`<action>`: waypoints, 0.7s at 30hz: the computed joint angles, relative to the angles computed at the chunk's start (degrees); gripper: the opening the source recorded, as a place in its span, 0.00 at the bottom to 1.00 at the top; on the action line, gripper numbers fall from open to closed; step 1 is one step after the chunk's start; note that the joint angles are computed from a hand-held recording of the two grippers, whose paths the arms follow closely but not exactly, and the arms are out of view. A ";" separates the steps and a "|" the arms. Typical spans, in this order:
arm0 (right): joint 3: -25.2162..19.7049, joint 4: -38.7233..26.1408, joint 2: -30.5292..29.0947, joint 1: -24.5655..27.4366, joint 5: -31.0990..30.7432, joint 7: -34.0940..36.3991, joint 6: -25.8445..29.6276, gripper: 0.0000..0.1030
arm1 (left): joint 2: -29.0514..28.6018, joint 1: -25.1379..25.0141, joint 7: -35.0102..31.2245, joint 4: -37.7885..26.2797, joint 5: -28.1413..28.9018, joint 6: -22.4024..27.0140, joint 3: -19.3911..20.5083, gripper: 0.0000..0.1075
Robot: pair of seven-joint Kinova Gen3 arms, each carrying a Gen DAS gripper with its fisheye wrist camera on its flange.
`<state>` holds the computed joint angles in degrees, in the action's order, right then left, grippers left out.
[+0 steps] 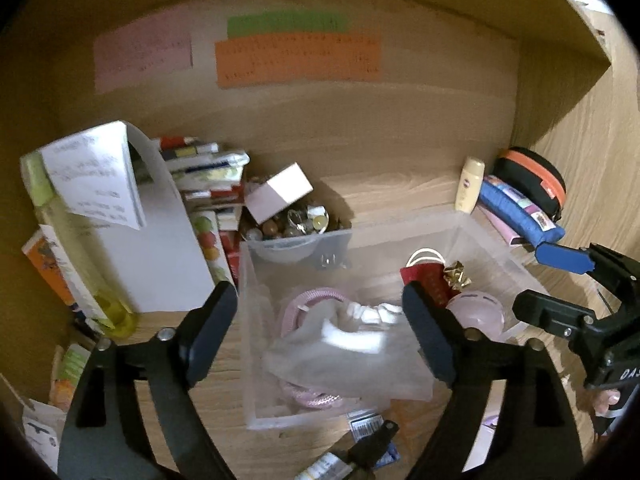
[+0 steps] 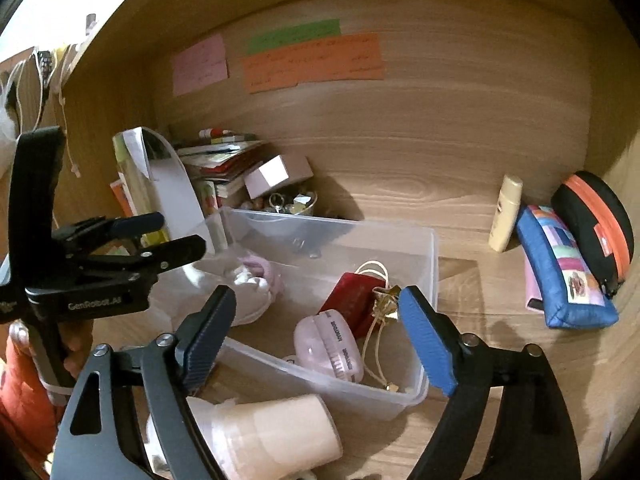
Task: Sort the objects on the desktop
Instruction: 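Withdraw both tools from the box toward the green bottle and beige cup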
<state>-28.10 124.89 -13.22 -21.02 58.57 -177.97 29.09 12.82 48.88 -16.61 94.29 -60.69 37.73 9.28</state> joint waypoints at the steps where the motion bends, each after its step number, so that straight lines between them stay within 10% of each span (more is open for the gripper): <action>1: -0.01 0.07 -0.38 -0.25 -0.52 0.40 0.34 0.80 | -0.43 0.55 0.92 0.41 -0.96 0.37 -0.13 0.83; 21: -7.58 0.89 -7.52 0.55 -15.69 11.58 8.51 0.84 | -7.87 -1.76 9.26 9.90 -6.20 7.77 7.94 0.87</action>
<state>-35.68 125.78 -20.74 -20.47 42.88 -166.39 37.60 4.95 47.13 -7.35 104.19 -66.89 45.51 17.22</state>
